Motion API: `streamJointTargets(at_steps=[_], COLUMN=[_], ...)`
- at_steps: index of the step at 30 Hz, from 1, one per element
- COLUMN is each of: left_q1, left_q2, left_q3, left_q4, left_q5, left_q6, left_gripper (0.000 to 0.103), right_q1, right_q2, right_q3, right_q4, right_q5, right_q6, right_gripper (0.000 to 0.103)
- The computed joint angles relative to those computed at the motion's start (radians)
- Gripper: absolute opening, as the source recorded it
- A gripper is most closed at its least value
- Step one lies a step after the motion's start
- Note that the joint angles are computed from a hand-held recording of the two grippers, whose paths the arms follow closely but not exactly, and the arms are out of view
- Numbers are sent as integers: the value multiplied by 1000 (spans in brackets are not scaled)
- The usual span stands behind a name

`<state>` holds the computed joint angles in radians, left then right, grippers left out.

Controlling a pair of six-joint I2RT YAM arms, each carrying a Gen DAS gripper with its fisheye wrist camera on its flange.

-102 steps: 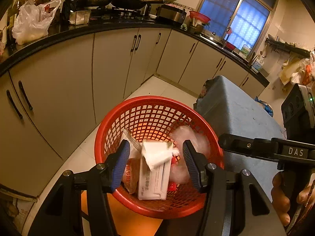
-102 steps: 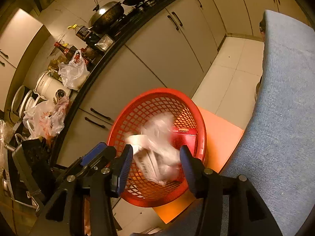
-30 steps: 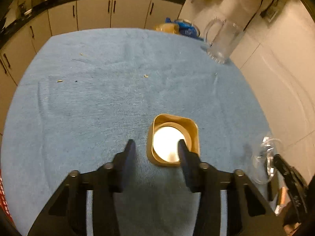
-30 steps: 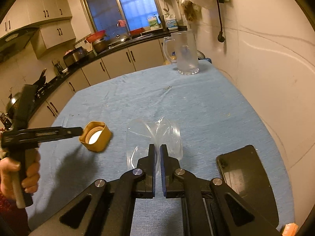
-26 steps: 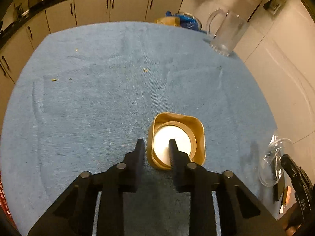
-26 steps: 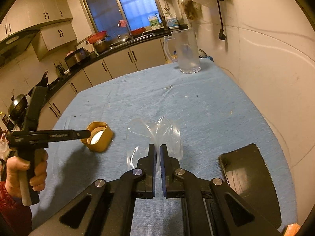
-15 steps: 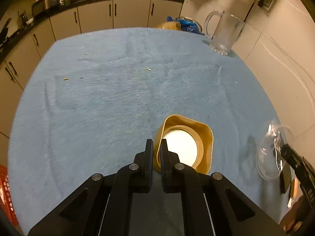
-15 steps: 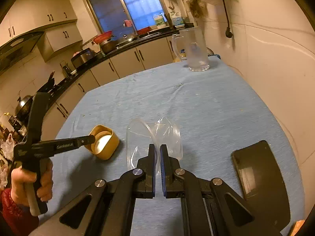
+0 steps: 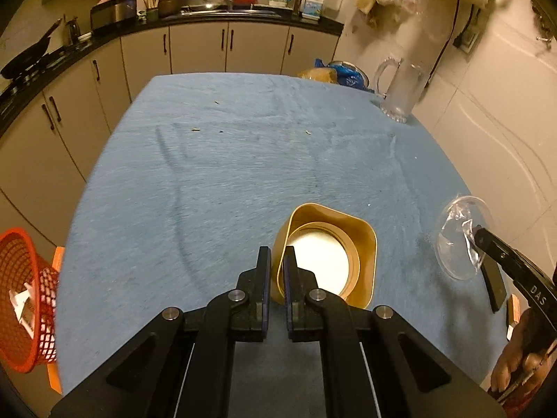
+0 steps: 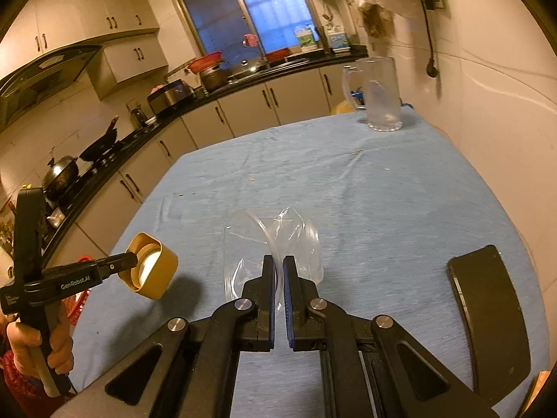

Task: Collect trash
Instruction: 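Carry both items over the red basket and open both tools to drop them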

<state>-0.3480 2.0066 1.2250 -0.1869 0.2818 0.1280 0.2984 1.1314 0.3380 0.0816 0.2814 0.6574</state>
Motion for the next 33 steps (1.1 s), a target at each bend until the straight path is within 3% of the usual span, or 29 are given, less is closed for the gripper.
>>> streamJointTargets(at_steps=[11, 20, 28, 33], left_q1=[137, 306, 530, 655], left_q2=[-127, -190, -178, -118], left_q3=[-115, -142, -89, -14], left_q4=[16, -8, -53, -78], left_q5=[97, 181, 260, 272], left_q6=[37, 81, 146, 177], left_gripper=[6, 6, 6, 6], right_q1=[127, 220, 306, 356], right_q2=[26, 159, 395, 588], right_q3=[62, 175, 408, 640], right_q4=[-33, 9, 27, -9], right_q5=[63, 39, -38, -86], right_q6=[42, 28, -16, -60], right_gripper=[5, 5, 5, 5])
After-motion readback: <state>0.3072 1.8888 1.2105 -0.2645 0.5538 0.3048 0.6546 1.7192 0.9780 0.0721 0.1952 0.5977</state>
